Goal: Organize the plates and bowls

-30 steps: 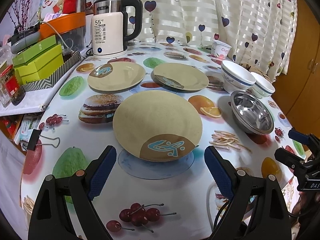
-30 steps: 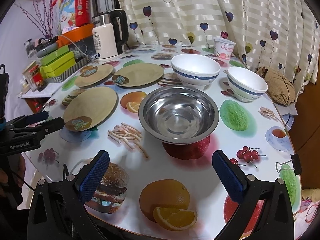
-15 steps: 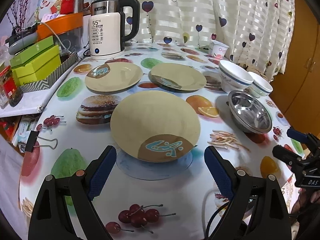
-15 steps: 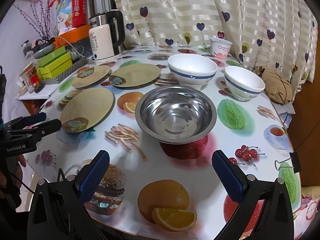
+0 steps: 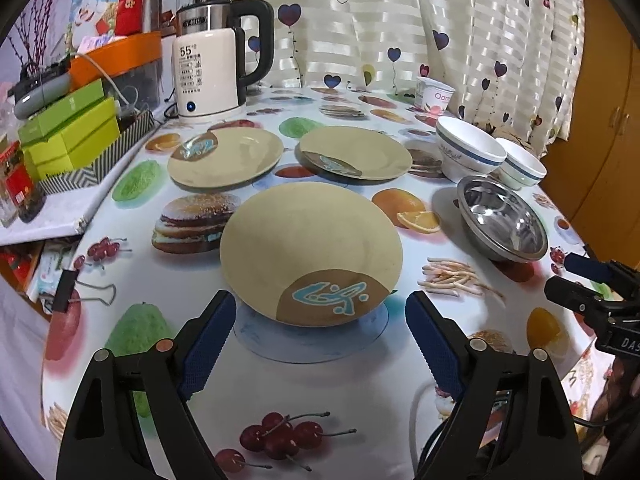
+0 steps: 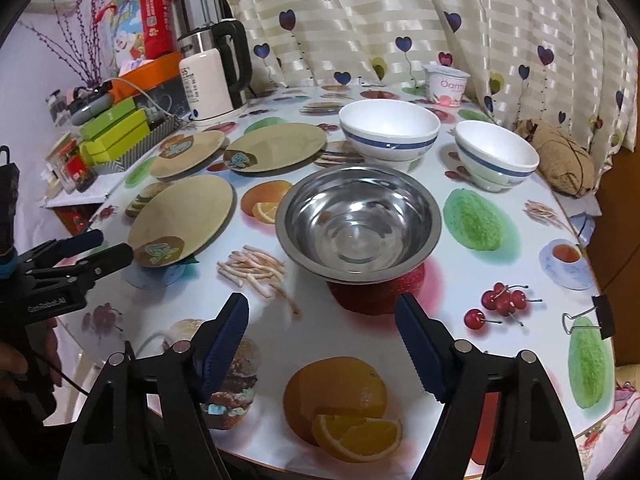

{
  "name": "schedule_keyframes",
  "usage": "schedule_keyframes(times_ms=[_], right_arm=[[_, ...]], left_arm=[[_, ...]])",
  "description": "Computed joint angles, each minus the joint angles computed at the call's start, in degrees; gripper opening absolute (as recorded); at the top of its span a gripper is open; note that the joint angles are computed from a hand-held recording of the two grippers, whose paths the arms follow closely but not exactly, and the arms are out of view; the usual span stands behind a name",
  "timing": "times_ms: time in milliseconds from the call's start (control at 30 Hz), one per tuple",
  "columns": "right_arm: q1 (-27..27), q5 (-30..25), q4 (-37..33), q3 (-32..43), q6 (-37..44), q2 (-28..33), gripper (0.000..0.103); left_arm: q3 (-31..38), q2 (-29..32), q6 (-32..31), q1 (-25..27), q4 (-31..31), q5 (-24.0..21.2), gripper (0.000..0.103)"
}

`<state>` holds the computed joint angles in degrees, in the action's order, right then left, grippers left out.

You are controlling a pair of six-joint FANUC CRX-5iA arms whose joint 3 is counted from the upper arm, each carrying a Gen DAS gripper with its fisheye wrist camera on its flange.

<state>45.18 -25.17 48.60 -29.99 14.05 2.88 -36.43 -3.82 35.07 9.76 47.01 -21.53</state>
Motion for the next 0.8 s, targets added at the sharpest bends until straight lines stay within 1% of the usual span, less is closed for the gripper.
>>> schedule_keyframes(times_ms=[133,333,500,700,800], right_arm=[[0.21,0.16,-0.91,0.31,1.37,0.19,0.076],[0.17,-0.35,-1.57,0.89,1.82,0.65,0.076],[-0.2,0.17,-0.54,0.52,1.37,0.45,0.076],[-0.56,1.16,0.29,0.12,0.44,0.01,0.077],[-0.67,1.78,0.13,0.1,0.84,-0.07,0.076]], left_arm=[[0.71,0.32,1.41,0.24,-1.73,-0.46,0.087],[0.34,0.19,-0.57,0.07,0.51,-1.0,0.087],[0.67,0.27,-0.04,0.02,-0.49,-0.93,0.087],[0.51,0.62,-1.86,0.12,1.79,-1.99,0.087],[0.18,0.51,-2.76,-0.11,2.73,-1.67,0.087]])
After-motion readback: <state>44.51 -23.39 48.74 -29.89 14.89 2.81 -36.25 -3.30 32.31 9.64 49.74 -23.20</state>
